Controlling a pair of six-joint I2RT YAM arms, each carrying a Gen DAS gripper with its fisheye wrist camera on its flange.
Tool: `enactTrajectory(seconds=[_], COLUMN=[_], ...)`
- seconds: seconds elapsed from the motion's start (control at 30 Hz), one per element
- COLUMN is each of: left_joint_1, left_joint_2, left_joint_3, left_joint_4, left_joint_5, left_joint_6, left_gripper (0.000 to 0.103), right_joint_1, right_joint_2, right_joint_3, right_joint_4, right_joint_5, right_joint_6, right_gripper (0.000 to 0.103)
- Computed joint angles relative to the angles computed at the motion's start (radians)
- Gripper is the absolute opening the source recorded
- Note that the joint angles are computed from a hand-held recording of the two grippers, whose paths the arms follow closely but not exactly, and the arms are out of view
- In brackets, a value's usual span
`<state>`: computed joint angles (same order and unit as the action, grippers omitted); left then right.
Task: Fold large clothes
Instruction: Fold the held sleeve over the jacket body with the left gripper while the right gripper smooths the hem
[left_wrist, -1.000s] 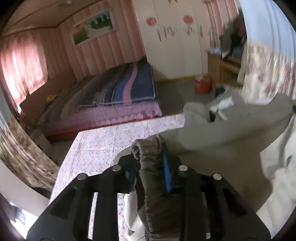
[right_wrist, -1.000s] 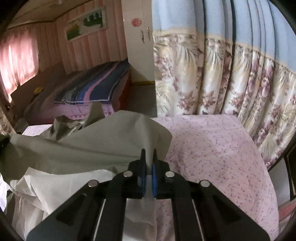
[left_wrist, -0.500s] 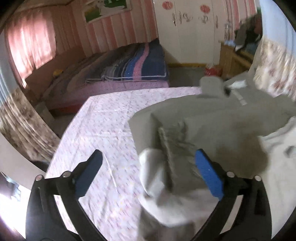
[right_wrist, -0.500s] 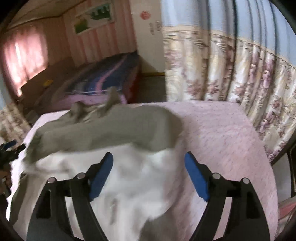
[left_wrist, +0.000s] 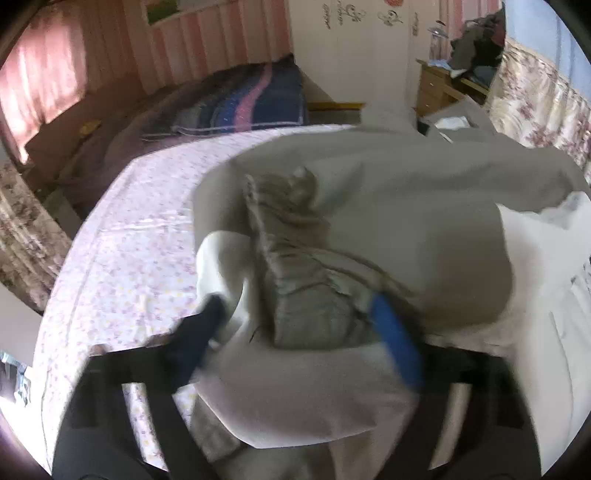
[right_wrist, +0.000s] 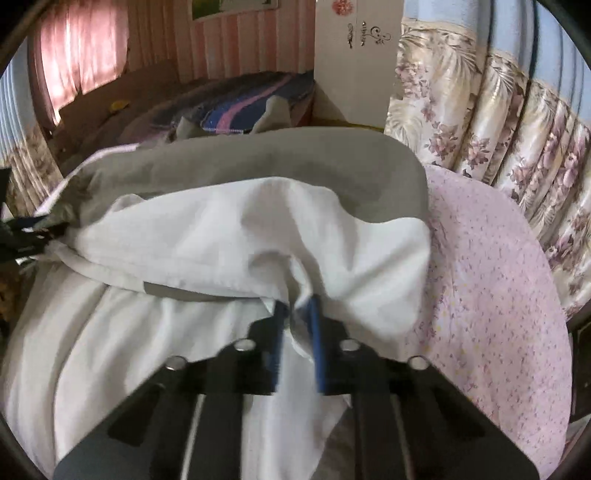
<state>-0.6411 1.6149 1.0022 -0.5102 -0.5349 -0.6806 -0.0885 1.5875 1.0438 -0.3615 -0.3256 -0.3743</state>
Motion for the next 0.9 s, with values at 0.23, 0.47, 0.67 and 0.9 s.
enactTrajectory(seconds=[0.23, 0.47, 0.67, 0.9], left_joint_1=[-0.073, -0.073, -0.146, -0.562], left_joint_2=[-0.114, -0.100, -0.312, -0.475], left_joint_3=[-0.056, -0.066, -0.156, -0.118], left_joint_4=[-0.095, -0.147, -0.219, -0.704], left_joint_5=[-0.047, -0.091, -0.093, -0.256], left_joint_6=[-0.035, -0.092, -0.174, -0.669], left_gripper=[0.028, 0.052, 0.072, 0.089], right_joint_1=[-0.088, -0.076, -0.204, -0.453], right_joint_2=[-0.116, -0.087, -0.129, -0.362], right_joint_3=[-0.063, -0.089, -0.082, -0.131], right_joint_4=[-0.038, -0.061, -0.173, -0.378], right_joint_5=[-0.050, 0.004, -0.130, -0.332], right_joint_6=[-0.082, -0.112, -0.176, -0.305], right_gripper=[0.001, 0.001, 0.028, 0.064])
